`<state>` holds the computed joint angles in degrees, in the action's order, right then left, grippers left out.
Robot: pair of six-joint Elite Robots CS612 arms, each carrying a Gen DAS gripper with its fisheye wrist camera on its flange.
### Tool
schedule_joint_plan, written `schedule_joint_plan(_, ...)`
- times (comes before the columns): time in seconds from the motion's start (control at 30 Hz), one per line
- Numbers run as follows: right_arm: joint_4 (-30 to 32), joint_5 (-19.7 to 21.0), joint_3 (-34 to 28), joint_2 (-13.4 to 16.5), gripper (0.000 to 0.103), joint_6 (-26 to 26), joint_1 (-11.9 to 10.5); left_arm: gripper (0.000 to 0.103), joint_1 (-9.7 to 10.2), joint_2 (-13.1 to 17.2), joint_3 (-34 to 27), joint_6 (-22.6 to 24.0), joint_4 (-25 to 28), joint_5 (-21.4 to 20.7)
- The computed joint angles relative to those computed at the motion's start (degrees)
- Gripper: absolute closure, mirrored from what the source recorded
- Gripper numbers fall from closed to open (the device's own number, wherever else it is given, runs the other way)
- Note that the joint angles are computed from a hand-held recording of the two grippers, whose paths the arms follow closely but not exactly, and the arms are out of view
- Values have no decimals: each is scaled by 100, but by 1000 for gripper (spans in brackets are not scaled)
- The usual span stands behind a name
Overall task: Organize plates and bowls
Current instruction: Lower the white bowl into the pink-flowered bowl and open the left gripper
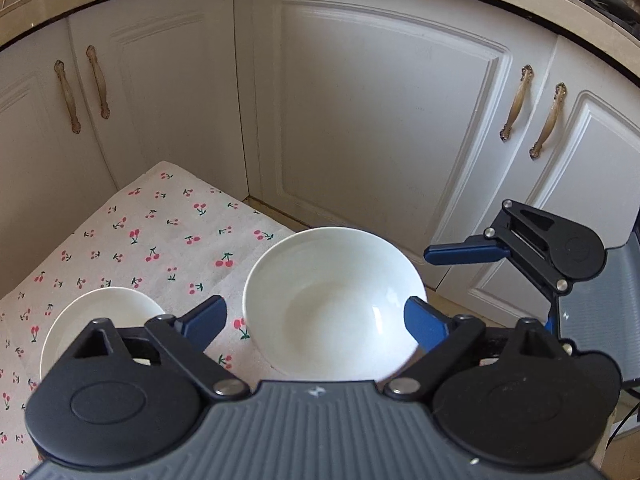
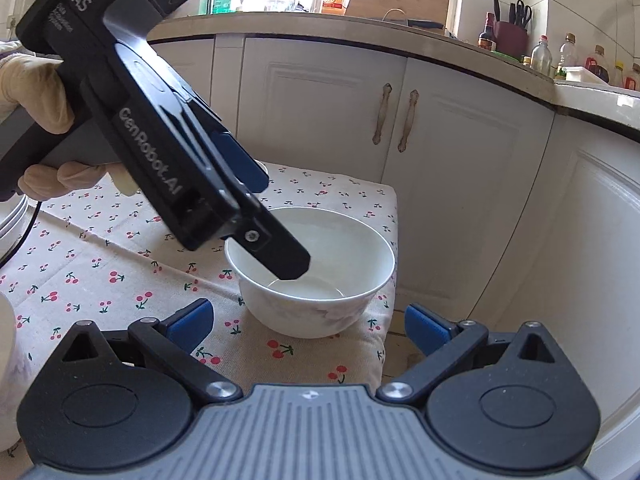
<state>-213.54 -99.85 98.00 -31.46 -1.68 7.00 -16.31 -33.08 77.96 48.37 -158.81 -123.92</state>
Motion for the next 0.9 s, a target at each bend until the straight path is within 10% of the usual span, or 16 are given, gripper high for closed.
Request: schedule_joint_plan(0.9,133,213,-227,90,13,2,-84,32,-59,227,-386,-132,448,7)
